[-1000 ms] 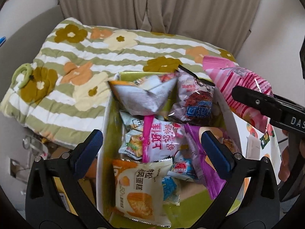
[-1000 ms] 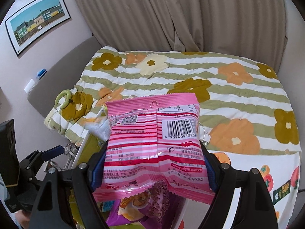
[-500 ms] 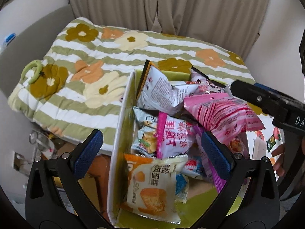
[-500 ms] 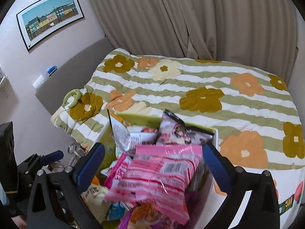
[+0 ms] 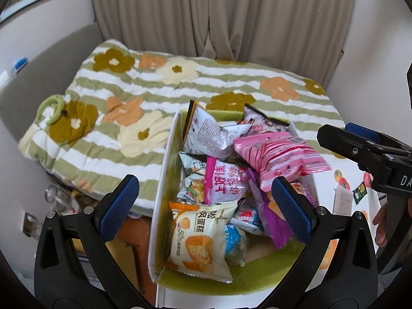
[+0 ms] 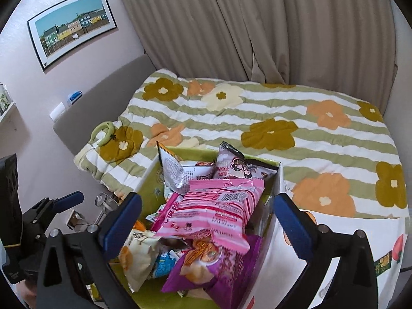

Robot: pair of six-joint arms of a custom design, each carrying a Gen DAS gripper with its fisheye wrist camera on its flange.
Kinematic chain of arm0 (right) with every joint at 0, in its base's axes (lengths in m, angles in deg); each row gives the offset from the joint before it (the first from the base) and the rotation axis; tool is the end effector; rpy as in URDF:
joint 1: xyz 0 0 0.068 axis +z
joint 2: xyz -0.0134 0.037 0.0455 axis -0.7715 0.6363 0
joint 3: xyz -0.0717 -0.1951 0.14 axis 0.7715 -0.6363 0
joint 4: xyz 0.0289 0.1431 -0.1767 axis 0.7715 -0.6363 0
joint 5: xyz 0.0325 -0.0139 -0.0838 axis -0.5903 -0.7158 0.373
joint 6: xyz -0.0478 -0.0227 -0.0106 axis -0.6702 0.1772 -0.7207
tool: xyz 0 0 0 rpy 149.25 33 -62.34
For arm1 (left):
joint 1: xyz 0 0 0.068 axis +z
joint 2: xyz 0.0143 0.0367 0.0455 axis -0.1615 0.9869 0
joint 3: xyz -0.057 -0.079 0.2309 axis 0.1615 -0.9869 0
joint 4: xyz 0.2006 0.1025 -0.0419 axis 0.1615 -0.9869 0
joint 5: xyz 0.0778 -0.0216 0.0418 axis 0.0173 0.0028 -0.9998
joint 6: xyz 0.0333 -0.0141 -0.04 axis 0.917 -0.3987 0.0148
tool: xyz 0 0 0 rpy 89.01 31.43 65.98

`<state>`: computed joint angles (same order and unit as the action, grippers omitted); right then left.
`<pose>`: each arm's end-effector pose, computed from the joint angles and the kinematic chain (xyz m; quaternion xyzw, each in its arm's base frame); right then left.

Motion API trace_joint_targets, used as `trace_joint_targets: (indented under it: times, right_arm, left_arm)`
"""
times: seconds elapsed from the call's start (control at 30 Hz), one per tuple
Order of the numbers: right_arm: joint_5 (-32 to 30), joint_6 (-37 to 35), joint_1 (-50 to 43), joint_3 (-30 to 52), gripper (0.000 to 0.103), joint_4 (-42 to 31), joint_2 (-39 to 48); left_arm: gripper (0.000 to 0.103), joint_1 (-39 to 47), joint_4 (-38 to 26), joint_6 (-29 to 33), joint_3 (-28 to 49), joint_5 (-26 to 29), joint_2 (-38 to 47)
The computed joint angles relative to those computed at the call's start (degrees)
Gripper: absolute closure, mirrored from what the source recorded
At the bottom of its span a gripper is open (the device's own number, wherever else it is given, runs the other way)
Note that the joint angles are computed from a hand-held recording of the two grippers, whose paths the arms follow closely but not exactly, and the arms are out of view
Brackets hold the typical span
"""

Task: Organize snacks
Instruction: 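Move both tools back over the last two packets on the sheet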

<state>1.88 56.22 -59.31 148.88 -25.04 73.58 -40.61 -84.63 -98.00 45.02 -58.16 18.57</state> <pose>0.3502 -0.0327 0.3308 -0.2309 0.8930 0.2194 0.3181 0.2611 -0.1410 0.3232 -0.1325 0.9285 0.0105 0.3468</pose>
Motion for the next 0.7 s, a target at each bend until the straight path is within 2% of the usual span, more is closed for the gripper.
trace_joint_targets:
  times: [0.2,0.4,0.5,0.6,0.7]
  right_arm:
    - [-2.73,-1.13,-4.5,-3.03,0.001,-0.55,-5.53]
    - [-3.86,-2.44,-13.28,-6.16,0.001,1.56,-9.43]
    - [-5.41,-5.07,-18.45,-4.16,0.001,-0.52,-8.31]
    - [-7.01,-9.64,-24.91,1.55,0.001,-4.82,-4.16]
    - [-7.43,-13.36,-29.7,9.66,0.001,-8.93,1.74]
  left_arm:
    - [0.001,-4.8,-5.15,-0.83,4.92,-4.02,-0.4]
    - [0.001,-9.59,-6.53,1.26,12.39,-5.98,4.74]
    - [0.001,-12.26,-7.41,1.87,19.65,-5.84,10.06]
    - [0.001,-14.69,-8.76,1.29,28.6,-4.71,16.99]
    - [0.001,-17.0,-13.03,0.51,42.61,-4.3,27.0]
